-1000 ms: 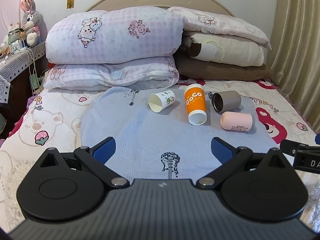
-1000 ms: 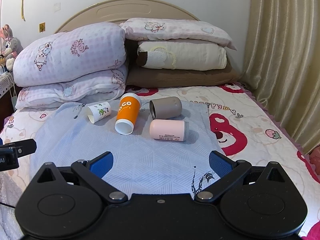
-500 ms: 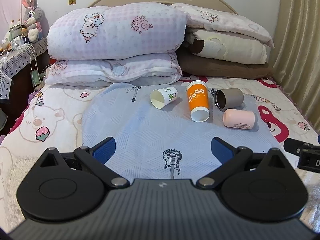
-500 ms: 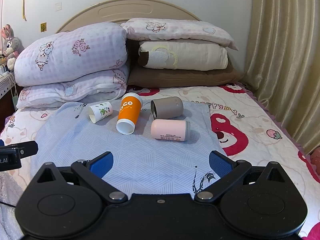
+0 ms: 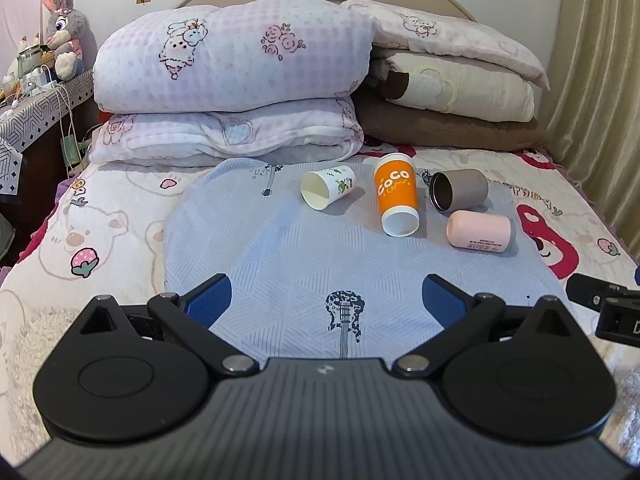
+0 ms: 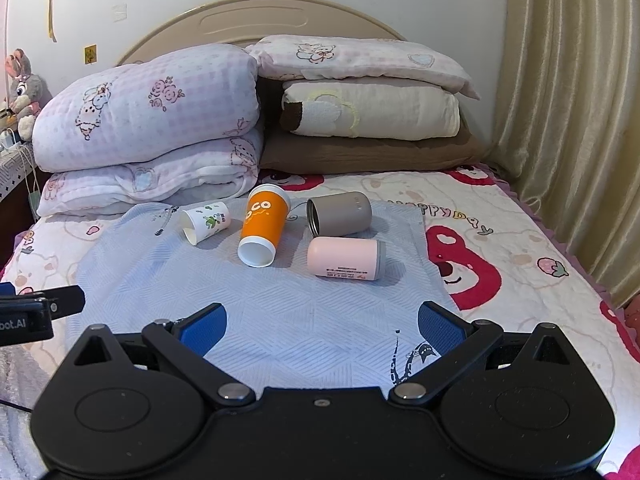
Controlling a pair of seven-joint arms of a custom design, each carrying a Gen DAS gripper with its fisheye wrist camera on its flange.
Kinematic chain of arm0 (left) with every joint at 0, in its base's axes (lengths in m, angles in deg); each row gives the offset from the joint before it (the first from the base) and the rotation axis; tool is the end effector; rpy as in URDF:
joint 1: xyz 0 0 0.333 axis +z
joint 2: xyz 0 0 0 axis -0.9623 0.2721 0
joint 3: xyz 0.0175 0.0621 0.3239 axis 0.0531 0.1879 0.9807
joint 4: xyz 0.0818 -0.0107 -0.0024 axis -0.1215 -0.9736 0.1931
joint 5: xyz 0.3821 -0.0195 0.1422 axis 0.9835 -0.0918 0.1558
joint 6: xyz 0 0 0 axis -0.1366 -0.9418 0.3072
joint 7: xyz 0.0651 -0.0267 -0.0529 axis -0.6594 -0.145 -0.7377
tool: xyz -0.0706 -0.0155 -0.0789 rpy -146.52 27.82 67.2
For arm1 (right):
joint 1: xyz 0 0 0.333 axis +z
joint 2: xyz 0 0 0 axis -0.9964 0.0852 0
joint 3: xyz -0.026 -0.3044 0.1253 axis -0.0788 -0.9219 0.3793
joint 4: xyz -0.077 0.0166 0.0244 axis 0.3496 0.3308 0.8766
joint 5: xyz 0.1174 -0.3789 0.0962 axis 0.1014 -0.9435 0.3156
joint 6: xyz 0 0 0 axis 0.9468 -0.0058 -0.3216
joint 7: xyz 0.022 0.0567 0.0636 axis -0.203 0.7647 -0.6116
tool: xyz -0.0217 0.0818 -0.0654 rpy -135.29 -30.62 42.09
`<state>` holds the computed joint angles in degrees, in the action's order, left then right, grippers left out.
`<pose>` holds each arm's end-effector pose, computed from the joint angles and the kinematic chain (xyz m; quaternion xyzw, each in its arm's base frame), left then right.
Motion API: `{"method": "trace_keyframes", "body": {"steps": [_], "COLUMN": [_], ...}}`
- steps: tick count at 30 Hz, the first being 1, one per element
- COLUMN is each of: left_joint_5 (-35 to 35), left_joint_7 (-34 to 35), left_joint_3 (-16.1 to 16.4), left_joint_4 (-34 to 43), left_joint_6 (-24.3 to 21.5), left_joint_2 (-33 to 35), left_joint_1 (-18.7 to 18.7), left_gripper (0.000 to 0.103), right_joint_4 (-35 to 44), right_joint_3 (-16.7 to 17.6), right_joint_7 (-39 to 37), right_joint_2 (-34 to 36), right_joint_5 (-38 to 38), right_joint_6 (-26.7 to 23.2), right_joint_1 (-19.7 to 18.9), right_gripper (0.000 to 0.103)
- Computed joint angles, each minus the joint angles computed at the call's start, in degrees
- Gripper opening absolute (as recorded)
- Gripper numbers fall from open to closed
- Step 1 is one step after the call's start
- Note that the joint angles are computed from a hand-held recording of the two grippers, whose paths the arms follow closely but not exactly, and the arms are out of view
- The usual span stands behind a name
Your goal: Flip cup upright
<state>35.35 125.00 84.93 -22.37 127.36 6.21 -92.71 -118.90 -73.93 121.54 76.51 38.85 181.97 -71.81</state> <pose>0.6685 -0.2172 0.4924 -0.6210 0.6527 -0.3378 0.2723 0.6382 0.1594 0.5118 -0.5993 0.6692 -0.3327 0.2869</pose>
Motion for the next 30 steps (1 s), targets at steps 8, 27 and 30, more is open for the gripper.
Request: {"method": "trace_keyframes", "body": {"steps": [8, 27, 30], "left_joint_5": [-4.2, -10.2, -10.8], "left_joint_7": [3.3, 10.9, 11.9], "left_joint_3": [-1.9, -5.0, -4.7], "left_joint_4": [-0.9, 2.2, 5.8], "left_joint_6": [-0.1, -3.0, -4.9], "left_joint_2": [-0.3, 0.7, 2.1], "left_joint_1": [1.4, 3.8, 3.0], "left_gripper": [0.103, 0.103, 0.103], "right_joint_4": [0.0, 0.3, -0.1], "right_joint_3": [0.1, 0.0, 2.2], "right_joint_7": [-0.6, -6.2, -19.6], "right_joint_2": [0.1, 0.5, 0.5], "right_joint_5": [0.7, 3.0, 11.9], "right_joint_6": [-0.3, 3.7, 9.1], "right_joint_1": [0.0, -1.4, -4.9], "right_gripper": [0.103, 0.103, 0.103]}}
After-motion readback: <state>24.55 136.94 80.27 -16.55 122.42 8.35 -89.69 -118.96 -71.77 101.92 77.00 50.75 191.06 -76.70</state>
